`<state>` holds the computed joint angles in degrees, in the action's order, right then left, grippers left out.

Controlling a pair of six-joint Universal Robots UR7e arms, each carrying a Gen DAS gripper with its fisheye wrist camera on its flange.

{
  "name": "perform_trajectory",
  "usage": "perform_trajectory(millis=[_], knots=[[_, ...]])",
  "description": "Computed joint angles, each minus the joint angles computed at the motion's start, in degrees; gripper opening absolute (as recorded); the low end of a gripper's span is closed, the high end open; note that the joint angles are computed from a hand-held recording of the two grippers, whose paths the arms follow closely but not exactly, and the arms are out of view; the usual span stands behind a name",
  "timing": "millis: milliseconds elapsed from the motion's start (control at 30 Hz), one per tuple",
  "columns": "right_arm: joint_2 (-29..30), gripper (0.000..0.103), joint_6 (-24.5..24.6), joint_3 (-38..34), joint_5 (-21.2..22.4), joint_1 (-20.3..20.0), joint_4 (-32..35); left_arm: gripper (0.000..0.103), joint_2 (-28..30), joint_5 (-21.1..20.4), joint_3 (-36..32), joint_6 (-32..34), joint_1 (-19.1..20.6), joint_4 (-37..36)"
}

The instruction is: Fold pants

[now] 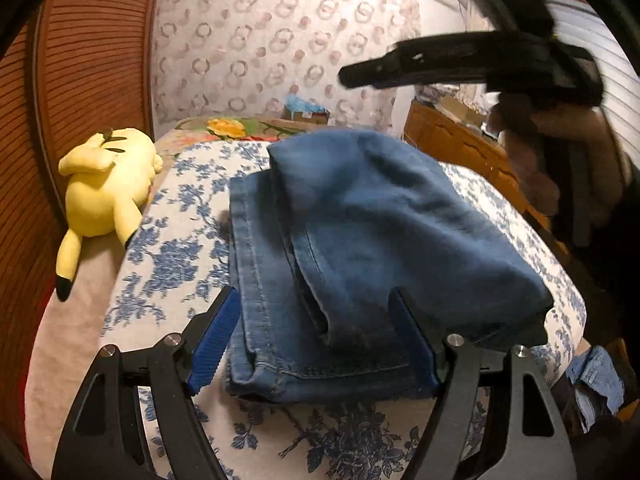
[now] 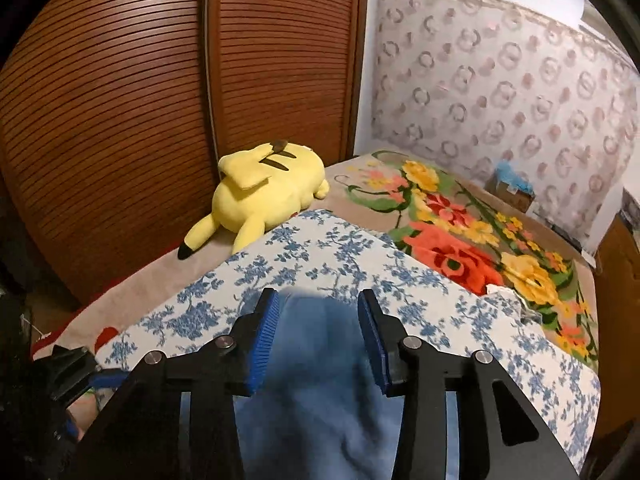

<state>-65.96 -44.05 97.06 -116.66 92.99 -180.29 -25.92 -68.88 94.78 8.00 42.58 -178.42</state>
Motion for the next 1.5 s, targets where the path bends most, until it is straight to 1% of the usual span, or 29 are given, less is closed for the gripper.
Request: perform_trajectory(millis=[100,167,200,233,267,333,400,467,500,533,567,600,633,700,767,833,900,967,1033,1100,1200,1267,1300,1367,1400,1433,1467,1500], knots=[[-2.5,0.044,-0.4,3.6,-0.1,-0.3,-1.5,0.076,1.2,0.7,-1.4,-0.1,0.1,1.5],[-3.9,0.044,-1.0,6.1,-0.2,-0.7,-3.6,0.064,1.6,0.6,-1.9,-0.4,0.3,2.2],[-4.8,0.044,-0.8,7.6,0.0,-1.1,-4.3,0.061,1.8,0.6,-2.2,-0.4,0.3,2.7],[-5.7,0.044,-0.4,8.9,0.4,-1.5,-4.5,0.054,2.0,0.5,-2.3,-0.2,0.2,2.9],[-6.6,0.044,0.0,10.1,0.7,-1.9,-4.8,0.052,2.2,0.3,-2.5,0.1,0.1,3.3],[-8.5,0.044,1.2,13.0,1.0,-2.9,-6.2,0.051,2.5,-0.2,-2.8,0.5,0.0,3.7],[-10.1,0.044,2.4,15.2,1.3,-3.9,-6.5,0.048,3.0,-0.4,-3.3,0.6,-0.2,4.4],[-10.8,0.044,2.6,17.0,0.5,-4.7,-8.0,0.034,3.4,-0.3,-3.6,1.0,-0.4,5.0],[-11.5,0.044,2.6,17.8,0.2,-5.0,-8.4,0.031,3.5,-0.1,-3.7,1.5,-0.7,5.1],[-11.7,0.044,2.8,18.4,0.1,-5.4,-9.0,0.021,3.6,0.6,-3.7,1.9,-0.9,5.4],[-11.9,0.044,3.0,18.8,0.1,-5.6,-9.3,0.013,3.7,2.2,-3.5,2.4,-1.4,5.1],[-12.2,0.044,3.5,19.2,0.2,-5.9,-9.6,0.012,3.5,2.8,-3.0,3.1,-1.7,4.0],[-12.6,0.044,3.9,19.5,0.5,-6.2,-9.5,0.008,3.0,2.2,-2.5,3.5,-1.8,3.3],[-13.5,0.044,4.2,20.2,1.2,-6.7,-9.4,0.008,1.4,1.9,-0.9,3.5,-2.3,0.3],[-13.5,0.044,4.6,19.9,0.5,-6.6,-9.7,0.008,-0.7,1.0,0.9,3.0,-2.6,-2.7],[-13.9,0.044,5.2,20.1,0.8,-6.4,-9.5,0.008,-2.7,1.7,2.8,2.8,-3.1,-5.0],[-14.0,0.044,5.2,20.6,1.2,-6.1,-10.2,0.008,-4.3,2.1,4.0,2.3,-3.0,-4.5],[-13.8,0.044,5.4,21.0,1.3,-5.9,-10.5,0.008,-4.7,3.4,4.4,1.7,-2.8,-3.5],[-13.8,0.044,5.5,21.8,1.5,-6.3,-10.4,0.008,-4.4,4.6,4.1,0.9,-2.2,-1.0],[-14.4,0.044,5.2,22.9,1.6,-6.9,-10.6,0.008,-3.8,4.8,3.9,0.2,-1.9,0.3],[-15.0,0.044,5.5,23.9,1.4,-7.2,-10.8,0.008,-3.0,5.4,3.8,-0.5,-1.9,0.7],[-15.6,0.044,6.2,24.9,1.7,-7.4,-11.1,0.017,-2.9,5.6,3.6,-1.2,-1.9,1.0],[-15.8,0.044,6.6,25.4,1.6,-7.4,-11.2,0.02,-2.8,5.6,3.5,-1.2,-2.0,0.9],[-16.0,0.044,6.8,26.4,1.1,-7.3,-12.5,0.034,-2.7,5.9,3.6,-1.0,-2.2,0.2],[-16.1,0.045,6.6,26.9,0.9,-7.3,-13.6,0.037,-2.5,6.5,3.6,-0.8,-2.4,-0.3],[-16.2,0.045,6.4,27.3,0.7,-7.3,-14.3,0.046,-2.4,6.4,3.6,-0.8,-2.5,-0.7],[-16.5,0.046,6.4,27.8,0.9,-7.3,-14.8,0.053,-2.4,5.9,3.7,-0.7,-2.4,-1.3],[-16.9,0.046,6.4,28.5,1.4,-7.3,-15.3,0.053,-2.3,5.3,3.7,-0.5,-2.3,-1.8]])
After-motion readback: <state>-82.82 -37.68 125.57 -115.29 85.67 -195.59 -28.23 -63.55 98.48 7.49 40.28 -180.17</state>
